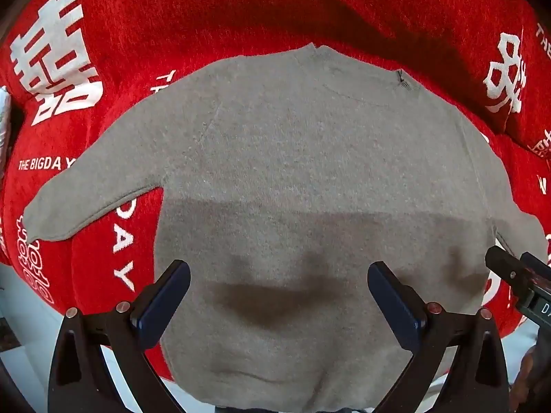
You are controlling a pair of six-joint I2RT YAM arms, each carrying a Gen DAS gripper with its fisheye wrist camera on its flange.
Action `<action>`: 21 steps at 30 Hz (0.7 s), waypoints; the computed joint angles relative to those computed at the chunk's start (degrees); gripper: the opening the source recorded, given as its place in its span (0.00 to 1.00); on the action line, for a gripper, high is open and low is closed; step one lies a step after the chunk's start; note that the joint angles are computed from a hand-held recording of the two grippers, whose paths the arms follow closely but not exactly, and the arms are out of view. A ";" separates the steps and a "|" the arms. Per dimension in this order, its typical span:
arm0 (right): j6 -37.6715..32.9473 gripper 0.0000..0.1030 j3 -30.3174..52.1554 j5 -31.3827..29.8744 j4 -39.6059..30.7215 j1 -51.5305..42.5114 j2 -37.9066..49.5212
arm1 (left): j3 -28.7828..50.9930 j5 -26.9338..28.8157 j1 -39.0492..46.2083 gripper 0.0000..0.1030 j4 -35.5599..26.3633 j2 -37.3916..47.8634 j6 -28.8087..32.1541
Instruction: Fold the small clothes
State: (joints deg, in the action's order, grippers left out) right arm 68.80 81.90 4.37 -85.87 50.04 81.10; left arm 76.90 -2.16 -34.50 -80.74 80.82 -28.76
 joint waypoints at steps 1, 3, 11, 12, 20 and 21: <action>-0.04 1.00 0.00 0.03 -0.09 0.05 -0.04 | -0.05 0.12 0.10 1.00 0.00 0.00 -0.05; 0.32 1.00 0.48 0.19 -0.21 0.29 0.35 | -0.20 0.09 0.18 1.00 0.07 -0.05 -0.03; 0.11 1.00 -0.06 0.29 -0.13 0.39 -0.18 | -1.37 0.64 0.09 1.00 -0.17 -0.98 -0.38; 0.42 1.00 -0.01 0.35 -0.10 0.70 -0.08 | -1.50 0.62 0.13 1.00 -0.18 -1.11 -0.28; 2.12 1.00 0.35 1.24 -0.33 2.43 0.54 | -0.74 -1.07 -0.26 1.00 -1.06 -0.03 0.01; 1.83 1.00 0.38 1.00 -0.39 2.16 0.52 | -0.16 -1.52 -0.28 1.00 -2.13 0.42 -0.04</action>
State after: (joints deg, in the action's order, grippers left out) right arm 70.62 82.28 5.37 -86.26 52.20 81.61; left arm 76.74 -3.68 -34.77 -82.87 81.24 -28.80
